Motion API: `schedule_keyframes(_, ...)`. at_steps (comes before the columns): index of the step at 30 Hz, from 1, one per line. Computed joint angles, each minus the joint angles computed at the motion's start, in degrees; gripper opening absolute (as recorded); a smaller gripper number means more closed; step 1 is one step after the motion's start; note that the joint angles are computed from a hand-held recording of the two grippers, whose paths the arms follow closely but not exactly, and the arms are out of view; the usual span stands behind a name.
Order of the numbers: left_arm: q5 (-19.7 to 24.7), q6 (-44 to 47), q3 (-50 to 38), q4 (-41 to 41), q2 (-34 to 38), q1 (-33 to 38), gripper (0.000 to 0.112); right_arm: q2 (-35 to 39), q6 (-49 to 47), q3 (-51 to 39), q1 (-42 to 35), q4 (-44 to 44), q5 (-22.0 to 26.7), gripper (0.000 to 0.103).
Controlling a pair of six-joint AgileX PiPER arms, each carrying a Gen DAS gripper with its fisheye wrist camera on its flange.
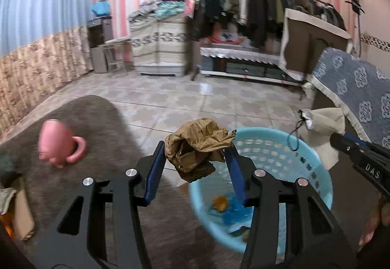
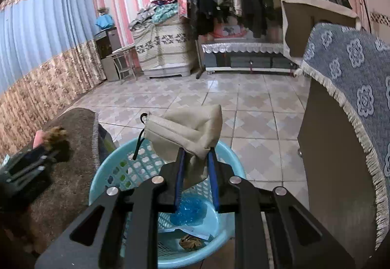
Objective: Collect trash
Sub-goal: 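Open both tools over the blue basket to drop both cloths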
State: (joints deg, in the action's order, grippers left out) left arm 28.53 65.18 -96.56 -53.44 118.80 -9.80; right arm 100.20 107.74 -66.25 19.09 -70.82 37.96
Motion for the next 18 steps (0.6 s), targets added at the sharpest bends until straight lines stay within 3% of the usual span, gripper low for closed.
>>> schedule_keyframes(5, -0.1, -2.9, -3.1, 3.6, 3.0, -3.7, 0.051, 0.0, 0.2, 0.5, -1.1, 0.5, -1.0, 0.019)
schedule_keyframes(7, -0.8, -4.1, -3.8, 5.3, 3.4, -4.7, 0.064, 0.1, 0.2, 0.6, -1.5, 0.6, -1.5, 0.019)
schedule_keyframes(9, -3.8, -3.4, -2.1, 4.3, 2.5, -5.3, 0.083, 0.1, 0.9, 0.9, -1.8, 0.1, -2.2, 0.019)
schedule_keyframes(16, -8.5, -6.9, -0.9, 5.5, 0.4, -2.6, 0.096, 1.3, 2.7, 0.3, -1.2, -1.4, -3.5, 0.019)
schedule_keyframes(18, -8.0, -8.0, -1.8, 5.8, 0.3, -1.0, 0.097, 2.3, 2.9, -0.6, -0.8, -1.3, -3.8, 0.020)
